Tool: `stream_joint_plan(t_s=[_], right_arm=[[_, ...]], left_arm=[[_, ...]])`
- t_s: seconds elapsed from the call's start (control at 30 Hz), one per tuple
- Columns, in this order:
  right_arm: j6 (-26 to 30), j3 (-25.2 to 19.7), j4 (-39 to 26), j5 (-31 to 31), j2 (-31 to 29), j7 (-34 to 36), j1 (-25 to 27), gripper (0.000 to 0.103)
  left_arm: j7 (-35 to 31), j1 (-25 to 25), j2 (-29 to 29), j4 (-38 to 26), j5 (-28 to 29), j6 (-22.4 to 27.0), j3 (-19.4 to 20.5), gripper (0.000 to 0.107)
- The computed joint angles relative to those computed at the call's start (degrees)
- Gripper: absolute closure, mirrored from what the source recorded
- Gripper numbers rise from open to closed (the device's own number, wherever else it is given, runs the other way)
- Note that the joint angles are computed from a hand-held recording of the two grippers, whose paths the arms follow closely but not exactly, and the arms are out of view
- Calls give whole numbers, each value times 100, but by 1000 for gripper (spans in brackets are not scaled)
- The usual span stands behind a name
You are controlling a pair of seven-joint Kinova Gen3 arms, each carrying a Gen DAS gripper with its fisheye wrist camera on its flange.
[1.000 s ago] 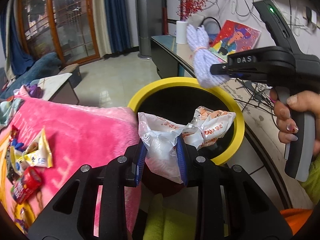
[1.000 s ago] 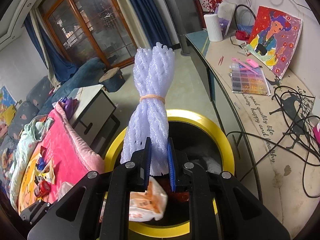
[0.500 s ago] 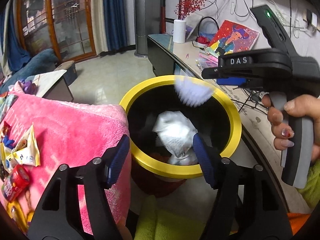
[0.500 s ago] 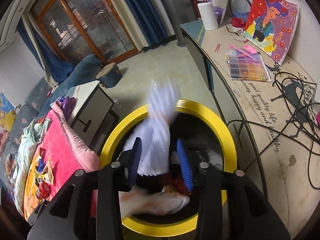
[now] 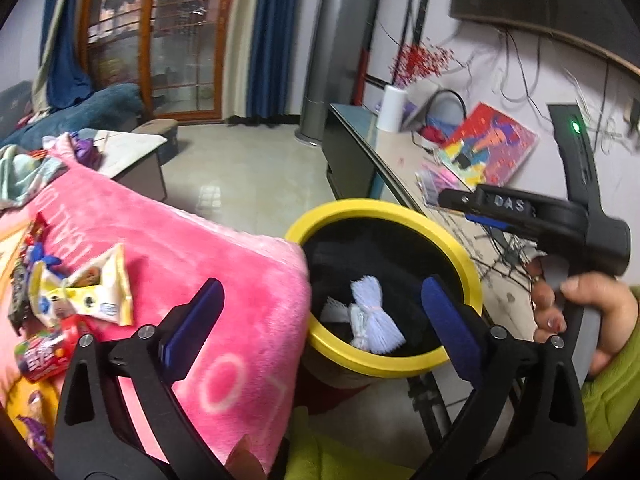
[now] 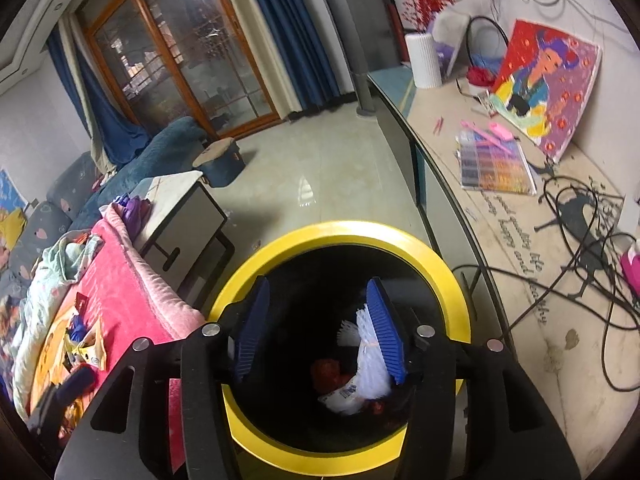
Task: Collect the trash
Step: 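Open both tools to drop the white bag and purple net into the bin, then move both open tools back toward the candy wrappers on the blanket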
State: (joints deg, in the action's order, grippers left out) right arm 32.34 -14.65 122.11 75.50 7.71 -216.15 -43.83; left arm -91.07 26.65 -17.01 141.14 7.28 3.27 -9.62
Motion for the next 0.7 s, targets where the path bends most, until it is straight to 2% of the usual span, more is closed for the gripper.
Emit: stream_joint_plan(t_s=[0.13,0.4,0.7], right_arm=[[163,-98,-84,62,-40,32,-140,48],[562,-315,-277,180,-111,107,-467,44],[811,-452,-477,244,-50,297,-752,42]], left_arm=[[66,-260,-217,63,-13,9,36,16],[201,-766,-698,181,-90,67,145,16],[158,-1005,-1170,229,-182,272,-112,16]])
